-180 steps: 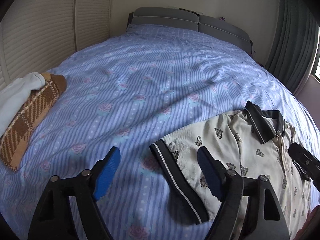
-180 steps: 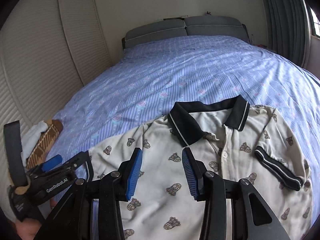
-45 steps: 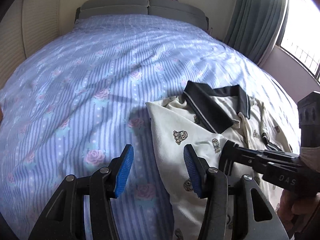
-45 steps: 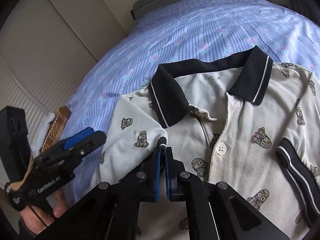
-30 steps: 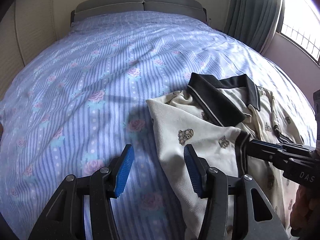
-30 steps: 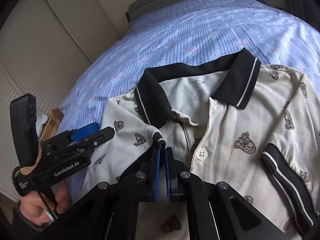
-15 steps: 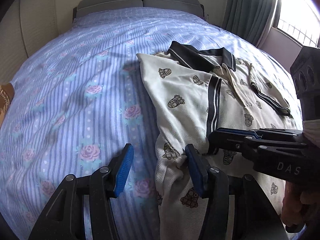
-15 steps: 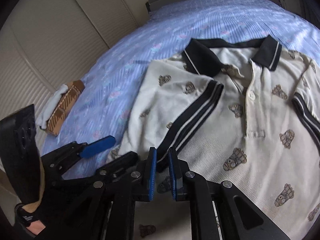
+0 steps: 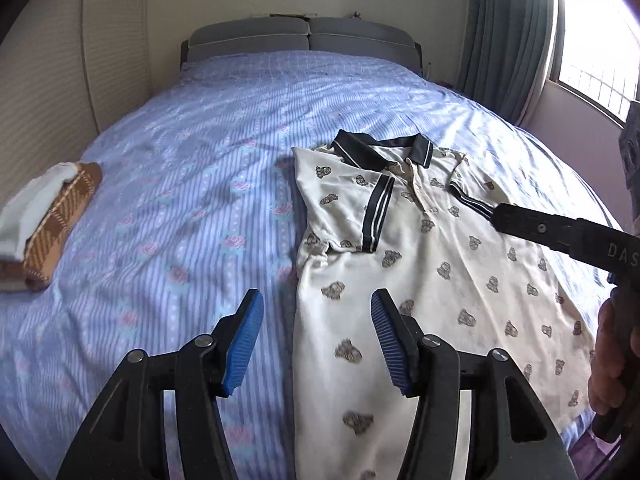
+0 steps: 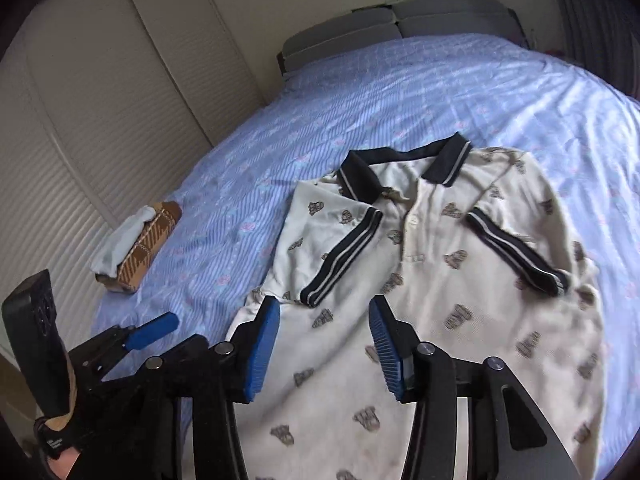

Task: Fold small clothes
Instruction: 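Open the left gripper and withdraw it from the folded side, then move both grippers to the shirt hem and close them on it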

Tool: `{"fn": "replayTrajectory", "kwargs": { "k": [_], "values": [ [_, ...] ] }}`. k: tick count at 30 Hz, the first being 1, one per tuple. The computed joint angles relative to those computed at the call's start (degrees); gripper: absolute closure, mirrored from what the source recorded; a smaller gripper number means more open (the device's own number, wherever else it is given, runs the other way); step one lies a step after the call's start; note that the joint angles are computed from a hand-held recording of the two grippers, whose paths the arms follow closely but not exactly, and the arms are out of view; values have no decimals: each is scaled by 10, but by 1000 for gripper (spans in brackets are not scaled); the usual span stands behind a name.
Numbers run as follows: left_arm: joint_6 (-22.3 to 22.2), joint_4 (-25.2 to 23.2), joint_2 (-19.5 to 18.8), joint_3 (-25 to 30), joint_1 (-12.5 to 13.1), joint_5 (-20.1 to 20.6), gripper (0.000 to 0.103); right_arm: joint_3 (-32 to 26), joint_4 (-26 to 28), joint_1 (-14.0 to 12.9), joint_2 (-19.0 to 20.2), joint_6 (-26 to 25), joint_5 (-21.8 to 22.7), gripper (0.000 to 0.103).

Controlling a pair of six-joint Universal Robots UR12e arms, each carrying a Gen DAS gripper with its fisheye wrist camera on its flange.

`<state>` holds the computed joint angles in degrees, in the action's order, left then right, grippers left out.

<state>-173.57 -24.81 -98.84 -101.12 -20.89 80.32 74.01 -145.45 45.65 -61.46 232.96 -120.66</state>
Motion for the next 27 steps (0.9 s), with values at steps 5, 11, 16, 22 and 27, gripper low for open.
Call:
{"fn": "replayTrajectory", "kwargs": {
  "k": [5, 11, 16, 22, 27],
  "values": [
    [-13, 72, 54, -74, -10, 31, 33, 37, 62, 45, -37, 102, -81, 34],
    [-55, 91, 95, -126, -19, 53, 33, 52, 194, 79, -66, 177, -135, 34],
    [-63, 87, 109, -146, -25, 83, 33, 70, 266, 98, -83, 255, -150, 34],
    [-85, 98, 114, -158, -34, 131, 33, 76, 349, 115, -85, 336, -165, 34],
    [-99, 95, 115, -167, -37, 139, 33, 75, 396, 123, -81, 392, -176, 34]
  ]
}}
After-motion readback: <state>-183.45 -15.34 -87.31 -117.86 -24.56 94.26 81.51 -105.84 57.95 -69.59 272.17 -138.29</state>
